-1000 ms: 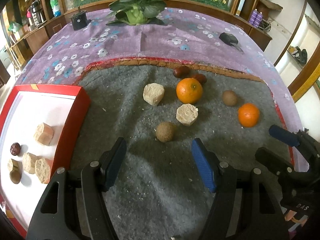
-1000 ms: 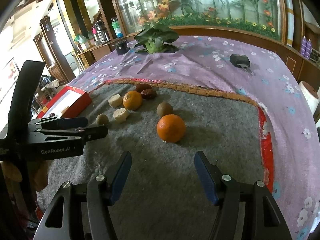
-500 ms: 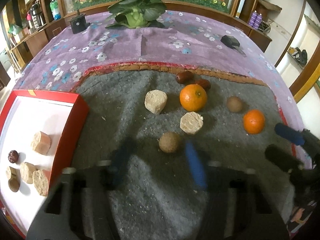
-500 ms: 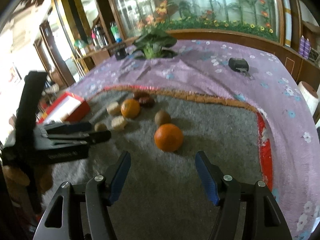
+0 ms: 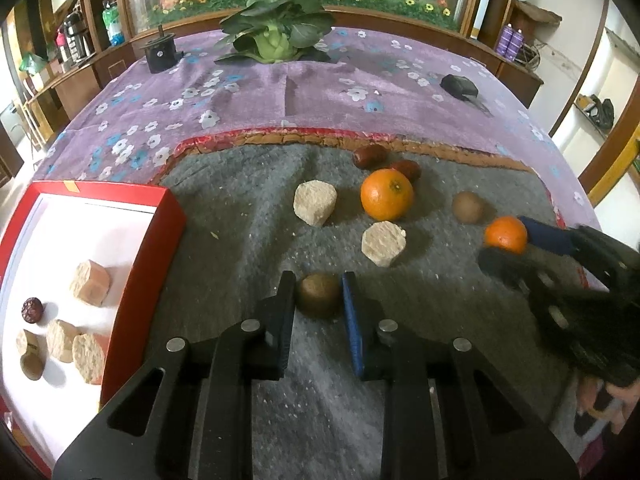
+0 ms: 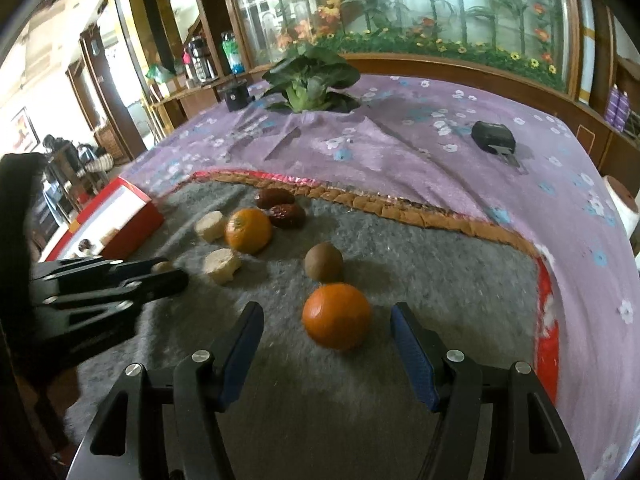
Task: Organize fruits
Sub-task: 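Grasp another brown kiwi with the left gripper while the right gripper grasps an orange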
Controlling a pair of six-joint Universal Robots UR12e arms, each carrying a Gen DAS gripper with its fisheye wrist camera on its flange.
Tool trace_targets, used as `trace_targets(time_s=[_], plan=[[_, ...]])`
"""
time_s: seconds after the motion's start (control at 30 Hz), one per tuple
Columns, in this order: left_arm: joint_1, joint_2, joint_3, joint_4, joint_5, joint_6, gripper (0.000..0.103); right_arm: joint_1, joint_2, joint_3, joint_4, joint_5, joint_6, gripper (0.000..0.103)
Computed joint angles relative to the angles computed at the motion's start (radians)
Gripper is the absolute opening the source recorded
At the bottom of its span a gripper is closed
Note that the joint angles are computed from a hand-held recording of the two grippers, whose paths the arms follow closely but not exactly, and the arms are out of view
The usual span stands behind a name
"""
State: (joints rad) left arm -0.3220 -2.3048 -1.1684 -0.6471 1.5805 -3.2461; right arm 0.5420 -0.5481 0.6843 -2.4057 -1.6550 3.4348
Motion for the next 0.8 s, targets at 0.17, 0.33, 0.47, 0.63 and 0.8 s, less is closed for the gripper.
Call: trace_targets(time_s=[0.17, 0.33, 0.47, 0.63, 0.8], plan=[[0.000, 0.013, -0.014, -0.005, 0.007, 0.001, 0.022, 0.001, -0.026, 0.048, -0.023, 0.001, 0.004, 0.034], [-0.002, 0.030, -0.037, 0.020, 0.027, 0.003, 0.022, 0.009, -0.064, 0.110, -0.074, 0.009, 0.011, 0.033], [0.001, 0.049, -0.058, 0.038, 0.036, 0.003, 0.022, 0.018, -0.068, 0.108, -0.092, 0.029, 0.002, 0.033], [0.007, 0.076, -0.092, 0.066, 0.067, -0.002, 0.022, 0.035, -0.042, 0.049, -0.072, 0.057, -0.039, 0.033], [0.023, 0.104, -0.131, 0.090, 0.088, -0.023, 0.022, 0.056, 0.012, -0.063, -0.011, 0.087, -0.089, 0.033]])
